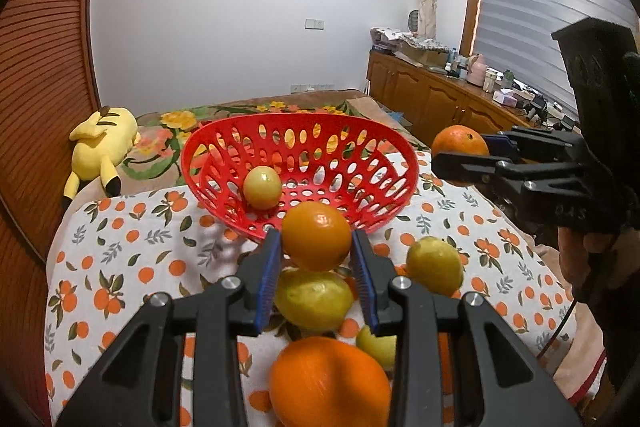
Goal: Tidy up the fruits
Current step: 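Lower the small orange into the red basket with the left tool while the right tool releases the tangerine there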
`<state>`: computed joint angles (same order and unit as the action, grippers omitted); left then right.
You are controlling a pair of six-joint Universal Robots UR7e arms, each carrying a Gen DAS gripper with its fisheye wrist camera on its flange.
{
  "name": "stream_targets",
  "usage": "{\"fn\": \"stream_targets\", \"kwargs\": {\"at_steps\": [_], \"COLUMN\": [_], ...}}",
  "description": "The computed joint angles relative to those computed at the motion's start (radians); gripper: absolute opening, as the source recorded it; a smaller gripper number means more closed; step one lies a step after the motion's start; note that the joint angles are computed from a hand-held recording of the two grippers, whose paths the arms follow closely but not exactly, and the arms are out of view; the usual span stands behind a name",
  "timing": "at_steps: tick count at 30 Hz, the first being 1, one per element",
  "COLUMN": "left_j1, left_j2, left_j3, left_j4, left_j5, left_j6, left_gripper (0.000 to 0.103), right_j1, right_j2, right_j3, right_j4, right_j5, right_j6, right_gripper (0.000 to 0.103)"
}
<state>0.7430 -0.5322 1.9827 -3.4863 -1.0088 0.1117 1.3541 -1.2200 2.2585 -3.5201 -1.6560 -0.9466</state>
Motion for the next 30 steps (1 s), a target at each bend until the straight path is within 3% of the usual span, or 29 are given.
{"fn": "stream_targets", "kwargs": {"at_steps": [16,30], "left_j1": [0.06,0.077], "left_j2": [0.05,0.086], "left_j3": [-0.14,-0.214], "left_j4": [0.103,0.175], "left_j5": [-0.018,-0.018], "left_j6": [0.03,0.04], "left_gripper": [0.034,0.034], "right_j1": [0.0,-0.012], "right_j2": [0.093,0.111], "right_j3": [-0.165,-0.195], "right_j4": [0.158,0.208], "right_j5": [-0.055,-0.058], "right_j6": [-0.011,-0.014], "right_gripper": [0.046,0.047]}}
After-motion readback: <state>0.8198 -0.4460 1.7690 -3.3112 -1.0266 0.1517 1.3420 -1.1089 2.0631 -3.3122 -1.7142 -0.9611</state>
